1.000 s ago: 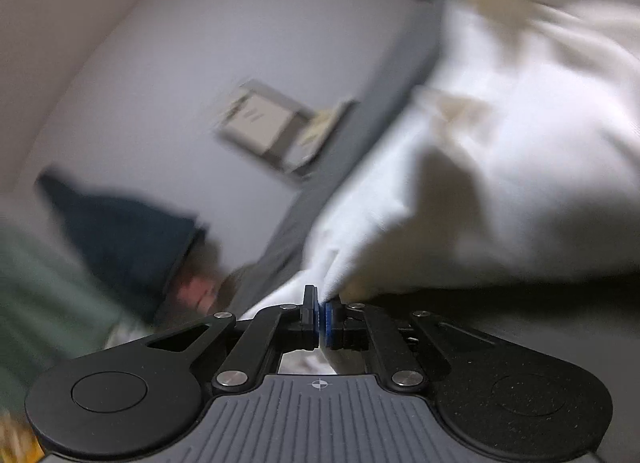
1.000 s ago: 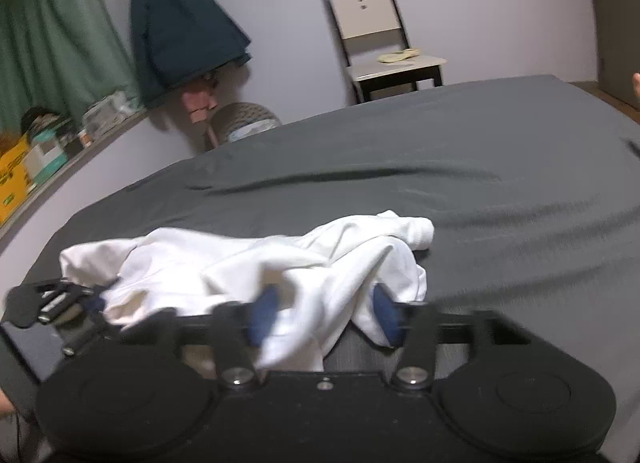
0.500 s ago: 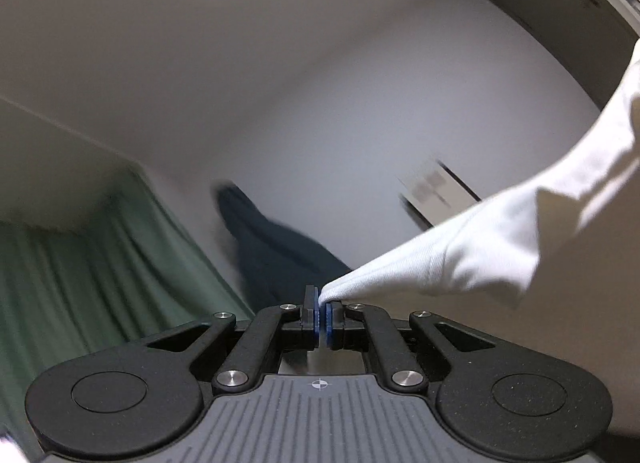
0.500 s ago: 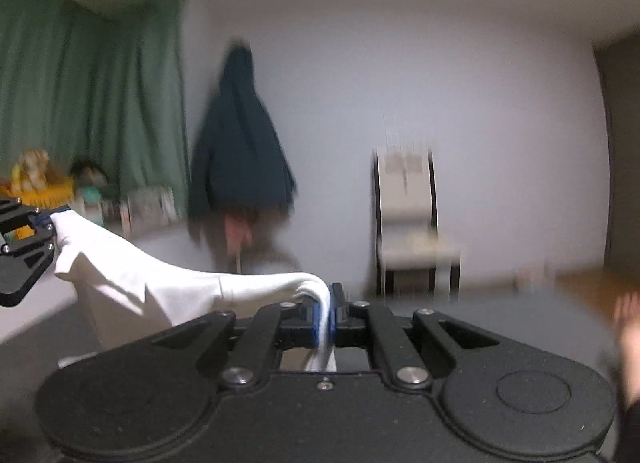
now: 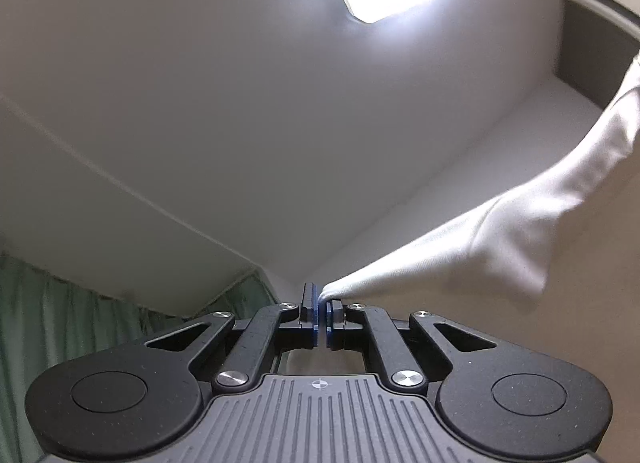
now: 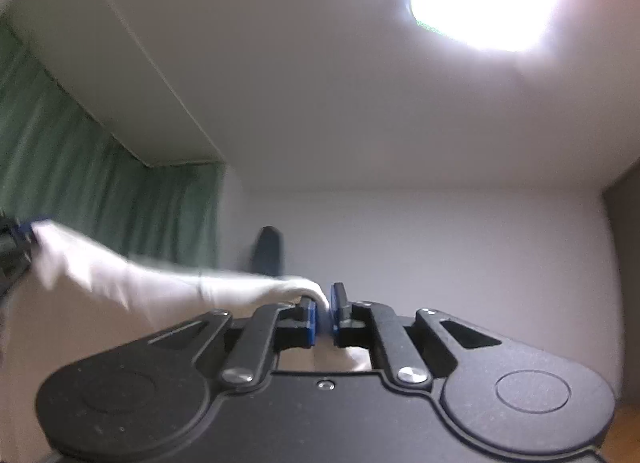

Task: Fold clothes
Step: 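Lift the shirt high with both grippers to hang it open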

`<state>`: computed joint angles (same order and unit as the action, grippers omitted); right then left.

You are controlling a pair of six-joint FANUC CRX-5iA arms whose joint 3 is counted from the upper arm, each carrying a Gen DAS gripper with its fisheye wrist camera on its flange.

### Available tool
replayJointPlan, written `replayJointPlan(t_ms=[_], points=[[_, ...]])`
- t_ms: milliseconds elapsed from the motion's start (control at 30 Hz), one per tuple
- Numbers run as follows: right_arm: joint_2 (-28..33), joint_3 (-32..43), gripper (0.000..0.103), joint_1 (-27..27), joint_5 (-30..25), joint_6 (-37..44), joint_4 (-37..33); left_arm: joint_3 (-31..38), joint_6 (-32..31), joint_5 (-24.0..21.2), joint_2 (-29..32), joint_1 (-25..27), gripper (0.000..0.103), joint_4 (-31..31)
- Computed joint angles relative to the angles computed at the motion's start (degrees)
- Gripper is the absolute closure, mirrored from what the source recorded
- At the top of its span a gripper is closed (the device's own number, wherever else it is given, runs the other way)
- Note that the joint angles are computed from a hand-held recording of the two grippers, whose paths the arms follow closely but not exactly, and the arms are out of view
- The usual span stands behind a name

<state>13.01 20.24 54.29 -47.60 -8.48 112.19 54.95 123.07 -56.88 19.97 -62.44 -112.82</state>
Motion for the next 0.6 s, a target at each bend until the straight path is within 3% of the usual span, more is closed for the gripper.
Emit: replayJointPlan(t_ms=[67,167,200,267,367,467,600], points=[[-0.3,-0.9,0.095,-0.5,-1.3,-1.2,6.7,-1.1,1.9,-0.3,-0.5,-0.3,0.100,-1.7],[1.1,1.2,0.095,-0.2,-1.8,1.9,4.5,2.0,-3.1,1.0,0.4,1.7,0.099,5.2],[1.3,2.1,0.095,0.0,-1.4,2.8,2.1,1.6,-2.7,1.4,0.4,1.4,0.099,4.7],[0.1,1.0,0.095,-0.7,0.2,-0.3,4.1,1.2,-1.9,1.5,0.7,0.5,0.099,1.9],[0.1,0.8,0.095,-0.9,-3.3,0.3,10.2,1.5,-1.7,1.4,1.3,-0.7,0.099,-1.2],[-1.1,0.4,0.095,-0.4,-3.7,0.1,10.2,-0.4,-0.5,1.2,0.1,-2.1,0.099,-3.0],[-3.5,-3.4,0.095,0.9,-7.2,0.3,16.7,-3.7,2.5,-0.2,-0.6,-2.8,0.099,-7.2]])
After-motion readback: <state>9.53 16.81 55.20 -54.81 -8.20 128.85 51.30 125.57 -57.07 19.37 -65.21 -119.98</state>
